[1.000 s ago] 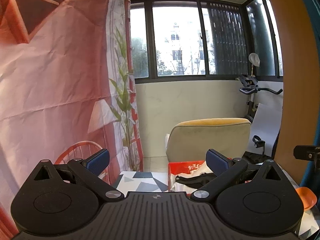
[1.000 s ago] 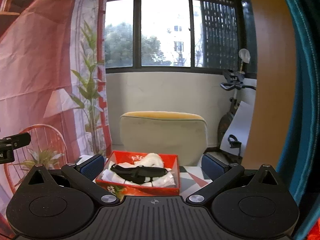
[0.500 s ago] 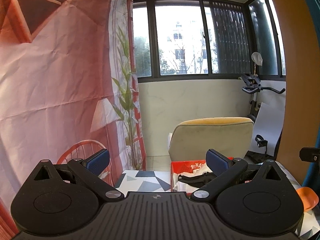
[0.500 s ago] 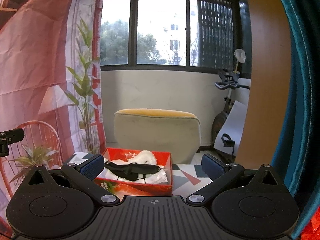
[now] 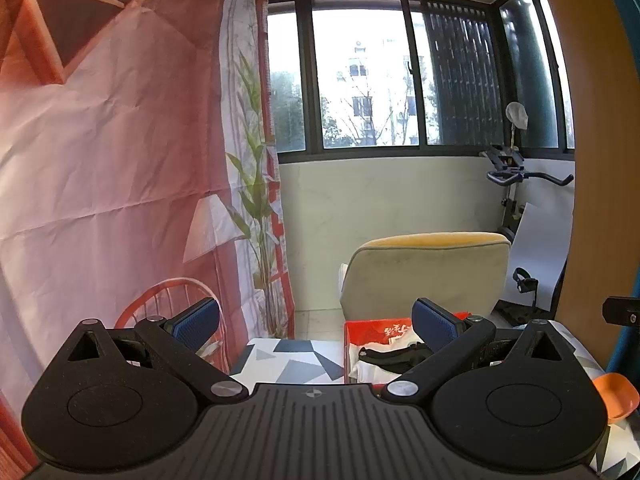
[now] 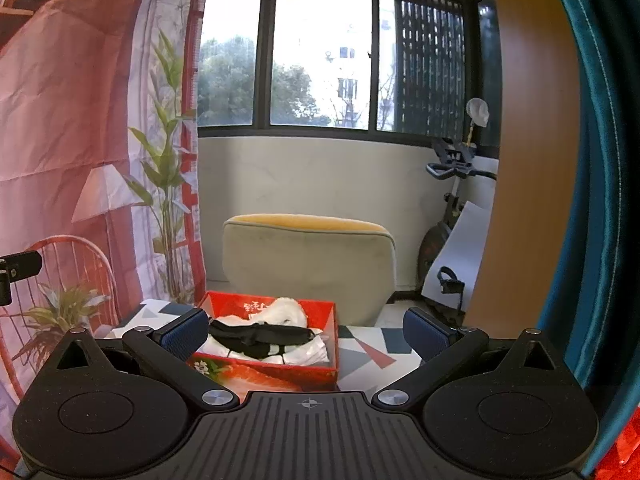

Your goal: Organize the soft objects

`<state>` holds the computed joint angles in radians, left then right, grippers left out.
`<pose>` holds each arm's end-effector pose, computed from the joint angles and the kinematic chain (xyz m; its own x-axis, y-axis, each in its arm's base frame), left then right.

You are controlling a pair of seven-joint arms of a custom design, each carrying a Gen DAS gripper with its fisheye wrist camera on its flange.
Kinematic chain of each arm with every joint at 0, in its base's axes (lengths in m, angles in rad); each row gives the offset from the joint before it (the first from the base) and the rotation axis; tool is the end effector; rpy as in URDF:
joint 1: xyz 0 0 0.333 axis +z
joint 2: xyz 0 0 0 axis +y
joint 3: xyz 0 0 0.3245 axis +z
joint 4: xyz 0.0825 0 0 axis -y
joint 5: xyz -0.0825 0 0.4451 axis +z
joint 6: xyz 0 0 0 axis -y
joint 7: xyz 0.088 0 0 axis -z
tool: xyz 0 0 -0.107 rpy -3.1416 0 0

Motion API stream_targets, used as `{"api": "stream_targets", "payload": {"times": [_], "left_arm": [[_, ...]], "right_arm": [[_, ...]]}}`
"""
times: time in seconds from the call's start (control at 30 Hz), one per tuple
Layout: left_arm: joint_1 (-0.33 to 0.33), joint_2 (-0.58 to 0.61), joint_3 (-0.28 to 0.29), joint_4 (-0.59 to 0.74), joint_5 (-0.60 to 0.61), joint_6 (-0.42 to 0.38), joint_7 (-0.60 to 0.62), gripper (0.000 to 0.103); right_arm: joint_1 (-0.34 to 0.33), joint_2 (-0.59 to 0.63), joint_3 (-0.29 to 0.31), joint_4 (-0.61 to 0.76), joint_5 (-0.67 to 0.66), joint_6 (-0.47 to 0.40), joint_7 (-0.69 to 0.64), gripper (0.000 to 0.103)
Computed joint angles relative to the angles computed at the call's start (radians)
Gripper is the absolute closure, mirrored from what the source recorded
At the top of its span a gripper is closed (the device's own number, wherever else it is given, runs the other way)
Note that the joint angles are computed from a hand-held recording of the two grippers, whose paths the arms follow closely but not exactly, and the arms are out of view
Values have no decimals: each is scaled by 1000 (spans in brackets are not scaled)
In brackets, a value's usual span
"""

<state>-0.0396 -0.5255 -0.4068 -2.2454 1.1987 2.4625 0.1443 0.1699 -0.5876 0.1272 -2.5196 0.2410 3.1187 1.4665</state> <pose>0.4464 -0.2524 0.6261 0.2949 -0.9474 -0.1243 -0.2709 0.0418 -0.9617 0.4493 0.1260 0.6069 0.2270 -0.9721 -0.0582 -0.3800 -0.0334 -0.9244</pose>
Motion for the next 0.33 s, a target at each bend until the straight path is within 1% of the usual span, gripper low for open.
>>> {"api": "stream_targets", "payload": {"times": [0.17, 0.33], "left_arm": [[-2, 2, 2, 2, -3, 0, 0, 0], [1, -6, 4, -7, 16, 21, -9, 0]], "right_arm": [[-4, 1, 2, -1, -4, -4, 1, 0], [-9, 1, 4, -2, -8, -6, 3, 0]]}}
